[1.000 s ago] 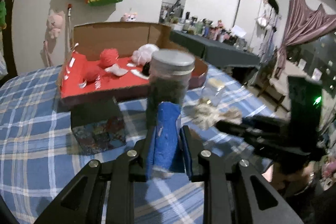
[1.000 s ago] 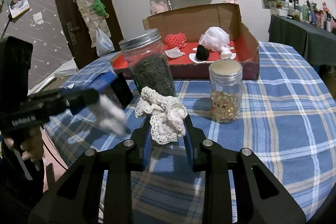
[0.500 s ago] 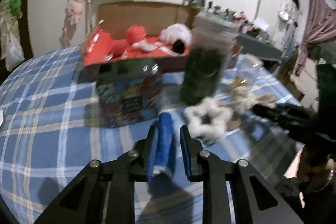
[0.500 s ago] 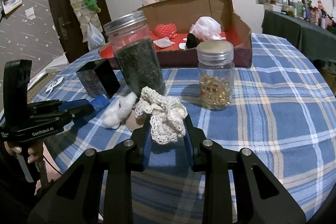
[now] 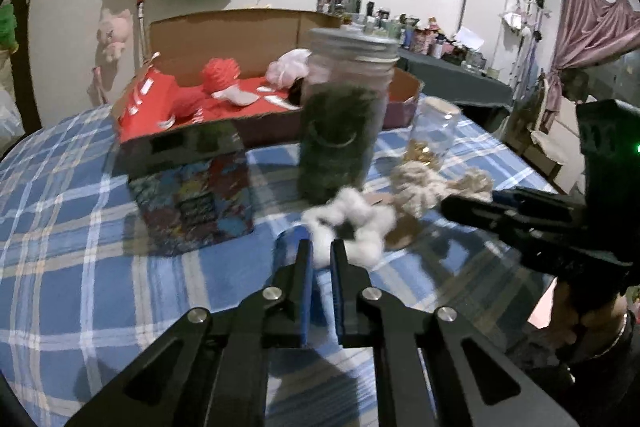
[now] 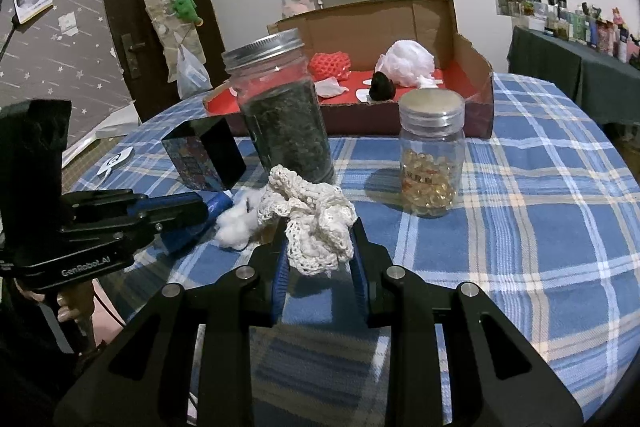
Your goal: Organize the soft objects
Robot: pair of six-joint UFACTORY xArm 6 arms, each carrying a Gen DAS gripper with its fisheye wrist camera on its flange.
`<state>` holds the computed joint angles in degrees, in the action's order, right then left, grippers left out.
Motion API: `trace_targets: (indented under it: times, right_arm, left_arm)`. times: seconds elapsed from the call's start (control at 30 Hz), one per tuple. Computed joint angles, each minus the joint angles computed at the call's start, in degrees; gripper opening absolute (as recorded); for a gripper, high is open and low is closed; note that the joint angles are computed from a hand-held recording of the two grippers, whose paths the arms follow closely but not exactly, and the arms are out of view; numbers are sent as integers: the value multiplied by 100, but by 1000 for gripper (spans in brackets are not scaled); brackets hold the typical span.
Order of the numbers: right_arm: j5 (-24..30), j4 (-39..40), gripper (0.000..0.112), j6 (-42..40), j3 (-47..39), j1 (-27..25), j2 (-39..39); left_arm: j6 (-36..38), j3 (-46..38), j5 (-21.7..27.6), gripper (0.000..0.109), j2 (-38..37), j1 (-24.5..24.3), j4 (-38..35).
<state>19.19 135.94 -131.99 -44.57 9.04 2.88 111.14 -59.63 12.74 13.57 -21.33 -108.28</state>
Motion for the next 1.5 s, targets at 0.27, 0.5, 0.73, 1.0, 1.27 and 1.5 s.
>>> trace_targets:
  times: [0.27, 0.5, 0.73, 1.0, 1.27, 1.5]
  right_arm:
    - [-134, 606, 29, -574, 37, -10, 75]
    - [-176, 1143, 67, -1017, 49, -109, 150]
    - [-161, 1215, 66, -1164, -72, -155, 236]
    - [5, 375, 28, -422, -28, -70, 196]
    - [32, -218, 28, 103, 18, 44, -190]
    - [-13, -980, 28, 922, -132, 85, 15]
  left_arm:
    - [821, -74, -270, 54, 98, -17, -763]
    - [340, -180, -368, 59, 306, -116, -324]
    - [211, -348, -444, 29, 449, -94, -256]
    - [75, -137, -305, 21, 81, -61, -99]
    - [-694, -81, 84, 21, -125, -177, 851]
    - [-1378, -188, 148, 21, 78, -224, 1587]
